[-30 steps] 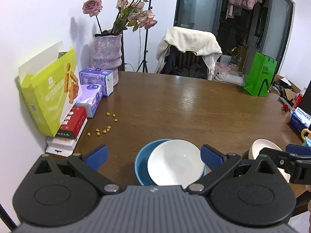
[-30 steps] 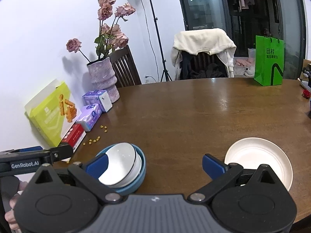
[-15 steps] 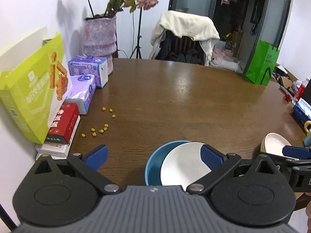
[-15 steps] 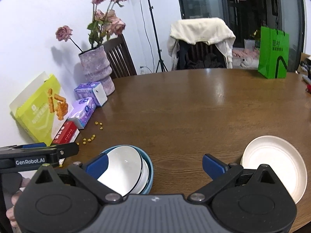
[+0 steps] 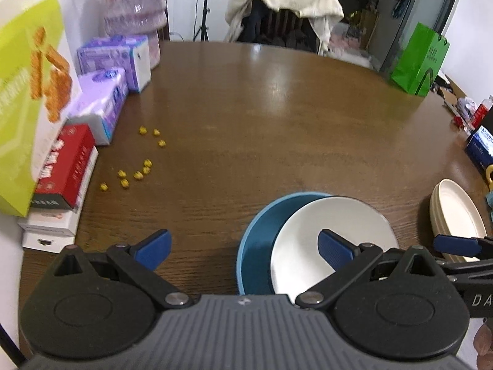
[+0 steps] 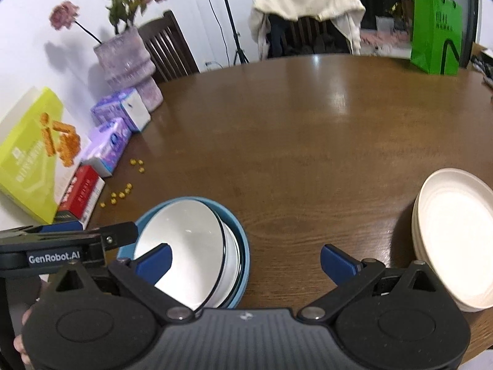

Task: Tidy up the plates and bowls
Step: 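Move both open tools to the rim of the blue bowl stack, then close both grippers on the rim of the blue bowl stack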

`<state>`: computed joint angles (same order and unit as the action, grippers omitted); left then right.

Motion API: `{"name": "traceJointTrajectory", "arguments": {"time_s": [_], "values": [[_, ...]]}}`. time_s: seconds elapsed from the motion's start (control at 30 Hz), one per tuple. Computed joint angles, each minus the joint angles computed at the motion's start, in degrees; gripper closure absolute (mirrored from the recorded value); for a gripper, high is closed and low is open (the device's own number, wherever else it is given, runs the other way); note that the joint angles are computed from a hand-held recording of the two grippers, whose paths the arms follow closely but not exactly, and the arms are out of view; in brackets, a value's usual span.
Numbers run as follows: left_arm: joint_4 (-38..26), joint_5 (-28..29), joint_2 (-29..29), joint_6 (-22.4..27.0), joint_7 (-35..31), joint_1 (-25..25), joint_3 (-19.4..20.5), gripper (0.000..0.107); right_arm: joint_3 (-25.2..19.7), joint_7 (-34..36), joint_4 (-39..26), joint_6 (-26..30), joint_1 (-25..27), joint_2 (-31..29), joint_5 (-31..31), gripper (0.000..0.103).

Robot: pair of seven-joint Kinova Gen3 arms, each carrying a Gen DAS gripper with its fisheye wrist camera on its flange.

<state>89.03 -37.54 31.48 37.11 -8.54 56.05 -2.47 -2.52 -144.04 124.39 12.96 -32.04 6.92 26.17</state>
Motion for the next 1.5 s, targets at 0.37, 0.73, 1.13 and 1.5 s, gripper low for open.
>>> {"name": "traceJointTrajectory", "arguments": {"time_s": [0.37,0.73,1.13,1.5], "values": [[-2.2,10.1,3.7,-2.8,-11.0,-6.4,3.2,0.004,-4.6,14.8,-3.4,1.0,6.4,7.3,-16.0,0.017],[0.1,20.4,3.9,-8.7,-18.6,-10.4,3.8,0.007,-9.4,27.1,-5.3,0.6,12.7,11.7,-29.3,0.042],[4.5,33.9,3.4,-16.2,-32.6,-20.7,11.5,0.047,-19.3,40.7,-6.6,-0.5,23.9,14.5,-43.7,0.063],[4.8,44.1,4.4,-17.6,-43.8,-25.9,15.6,0.060,-21.4,44.3,-6.1,-1.5,26.7,15.1,-48.9,0.064]]}}
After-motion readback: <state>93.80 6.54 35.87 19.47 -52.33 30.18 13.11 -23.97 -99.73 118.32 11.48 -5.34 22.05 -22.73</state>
